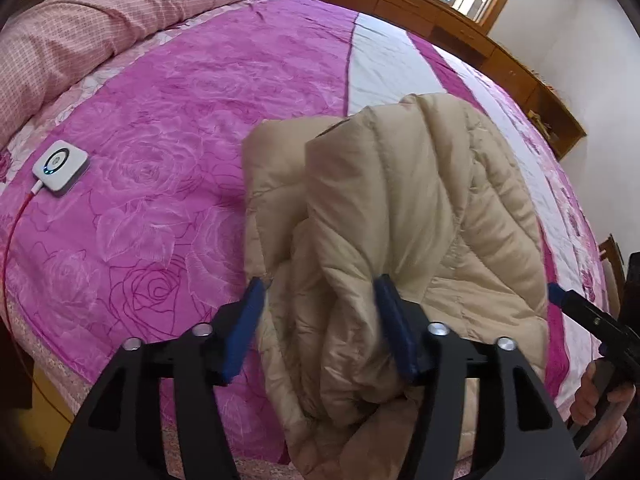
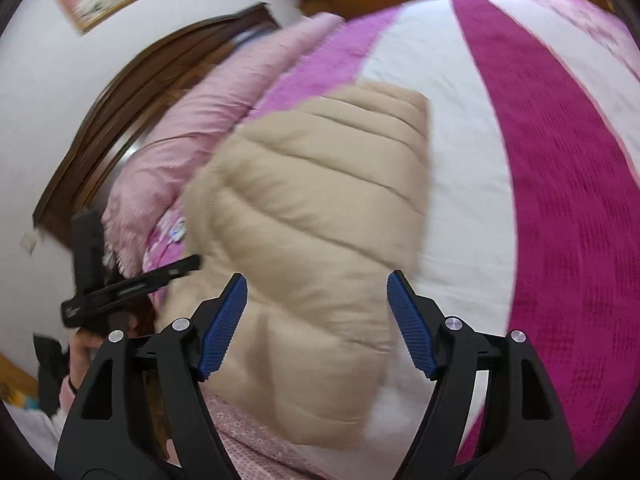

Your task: Fold large clothes

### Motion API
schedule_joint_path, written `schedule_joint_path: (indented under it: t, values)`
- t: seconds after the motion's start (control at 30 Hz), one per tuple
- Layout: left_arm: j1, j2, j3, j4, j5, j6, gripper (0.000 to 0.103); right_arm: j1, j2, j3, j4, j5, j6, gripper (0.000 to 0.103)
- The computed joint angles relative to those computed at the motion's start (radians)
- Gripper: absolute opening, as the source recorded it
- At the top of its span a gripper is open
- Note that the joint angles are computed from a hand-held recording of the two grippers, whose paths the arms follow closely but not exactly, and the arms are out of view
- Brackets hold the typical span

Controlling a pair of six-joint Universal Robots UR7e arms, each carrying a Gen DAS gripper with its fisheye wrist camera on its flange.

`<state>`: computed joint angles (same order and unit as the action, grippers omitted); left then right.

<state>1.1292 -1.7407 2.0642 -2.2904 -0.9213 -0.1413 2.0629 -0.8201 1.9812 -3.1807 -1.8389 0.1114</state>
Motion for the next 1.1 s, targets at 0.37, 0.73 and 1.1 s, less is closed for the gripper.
schedule_joint_path:
  t: [0.37, 0.73, 1.1]
  values:
    - [0.093, 0.063, -0.078, 0.077, -0.098, -0.032, 0.066, -0.175, 0.024, -0.024, 0.122, 0.338, 0.062, 0.085]
    - [0.241, 0.106, -0.125, -0.010, -0.517, -0.022, 0.030, -0.195, 0.039, -0.013, 0.031, 0.460, 0.007, 0.050]
    - [0.144, 0.277, -0.226, -0.122, -0.668, 0.062, 0.026, -0.141, -0.094, 0.050, -0.179, 0.377, -0.130, 0.043]
